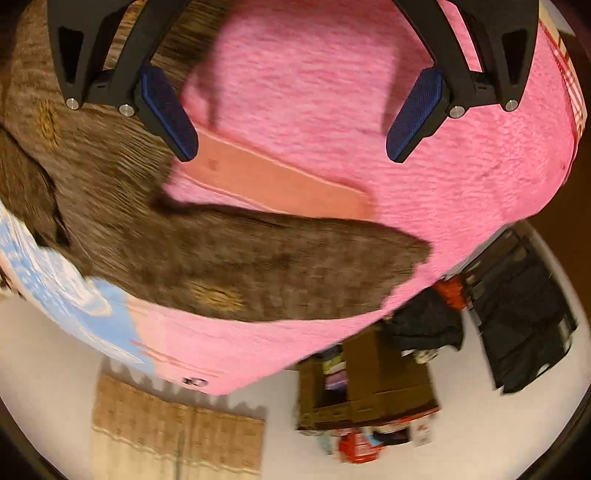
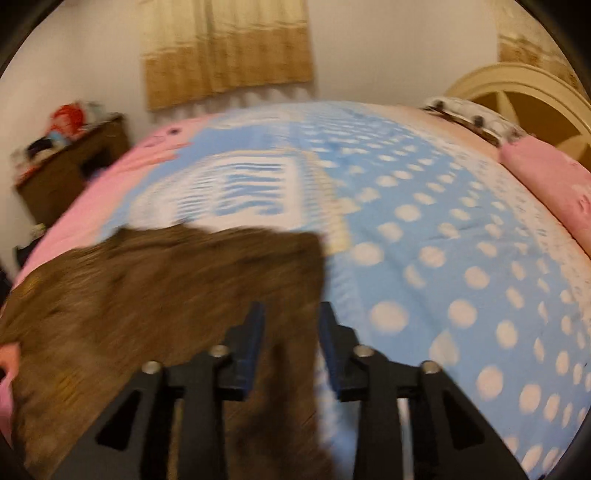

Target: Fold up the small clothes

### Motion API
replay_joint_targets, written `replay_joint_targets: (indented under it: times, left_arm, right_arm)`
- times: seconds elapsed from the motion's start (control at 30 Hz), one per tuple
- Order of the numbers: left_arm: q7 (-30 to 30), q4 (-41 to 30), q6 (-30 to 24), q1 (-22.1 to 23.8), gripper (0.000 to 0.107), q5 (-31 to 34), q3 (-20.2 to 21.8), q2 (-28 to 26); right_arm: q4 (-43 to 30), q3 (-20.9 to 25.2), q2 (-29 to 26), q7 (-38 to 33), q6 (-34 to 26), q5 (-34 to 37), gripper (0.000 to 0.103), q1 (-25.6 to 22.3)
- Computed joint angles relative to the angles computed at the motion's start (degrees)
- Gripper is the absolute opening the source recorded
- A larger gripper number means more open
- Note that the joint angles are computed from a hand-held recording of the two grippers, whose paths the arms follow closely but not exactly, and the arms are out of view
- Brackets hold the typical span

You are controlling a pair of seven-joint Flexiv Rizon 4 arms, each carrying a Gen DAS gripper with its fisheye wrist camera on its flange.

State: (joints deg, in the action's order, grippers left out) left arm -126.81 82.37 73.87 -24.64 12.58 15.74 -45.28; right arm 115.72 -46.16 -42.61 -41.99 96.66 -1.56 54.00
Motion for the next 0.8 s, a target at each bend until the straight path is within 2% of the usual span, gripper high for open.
replay_joint_targets:
  times: [0.07, 0.2, 0.27, 0.3, 0.37, 0.43, 0.5, 0.6, 0.7, 0.73, 0.8]
  left_arm:
    - [-1.07, 1.21, 1.22, 1.77, 0.102, -1.45, -0.59, 0.42]
    - [-3.37, 3.71, 4.67, 6.44, 0.102, -6.68, -2.75, 0.62]
    - [-3.15, 4.54, 6.61, 8.94, 0.102, -9.69, -4.54, 0.29]
    - [-2.74, 4.49, 6.95, 10.34, 0.102, -11.45, -5.64, -0.11]
    - [-1.86, 3.97, 7.51, 11.73, 0.102, -14.02, -6.74, -0.99]
    - [-1.28, 1.91, 7.02, 11.21, 0.102, -15.24, -5.51, -2.45]
    - [-0.6, -1.31, 4.27, 10.01, 0.102, -15.37, -3.71, -4.08]
    - [-2.35, -5.4, 1.23, 7.94, 0.102, -14.36, -0.45, -6.36]
    - [-3.86, -6.26, 2.22, 8.0, 0.1, -13.42, -0.54, -7.03]
    - [-3.71, -6.54, 2.61, 7.98, 0.095, -12.95, -0.61, -7.25]
    - [-3.99, -6.87, 2.16, 7.07, 0.065, -11.8, 0.79, -7.29]
  right_arm:
    - [0.8, 2.02, 0.22, -1.06, 2.01, 0.01, 0.066, 0.65]
    - [-0.34, 3.71, -2.23, -2.36, 2.32, 0.66, 0.066, 1.92]
    - [-0.69, 3.18, -4.01, -1.97, 1.28, 1.23, 0.066, 3.13]
    - [-1.4, 4.63, -4.01, -2.07, -0.19, 0.66, 0.066, 1.89]
    - [-0.9, 3.6, -4.41, -1.49, 1.32, 0.89, 0.066, 2.64]
    - [-0.87, 4.96, -4.35, -2.04, 2.9, 1.37, 0.066, 1.32]
    - [-0.85, 5.61, -4.11, -2.23, 3.29, 2.22, 0.066, 0.9]
    - [-0.87, 5.54, -4.14, -2.56, 3.28, 3.02, 0.066, 1.22]
    - [-0.79, 5.12, -3.96, -2.76, 2.73, 3.18, 0.067, 1.86]
    - [-0.66, 4.89, -3.97, -2.69, 2.66, 3.27, 0.067, 2.22]
    - [-0.63, 4.8, -4.01, -2.61, 2.64, 3.3, 0.067, 2.38]
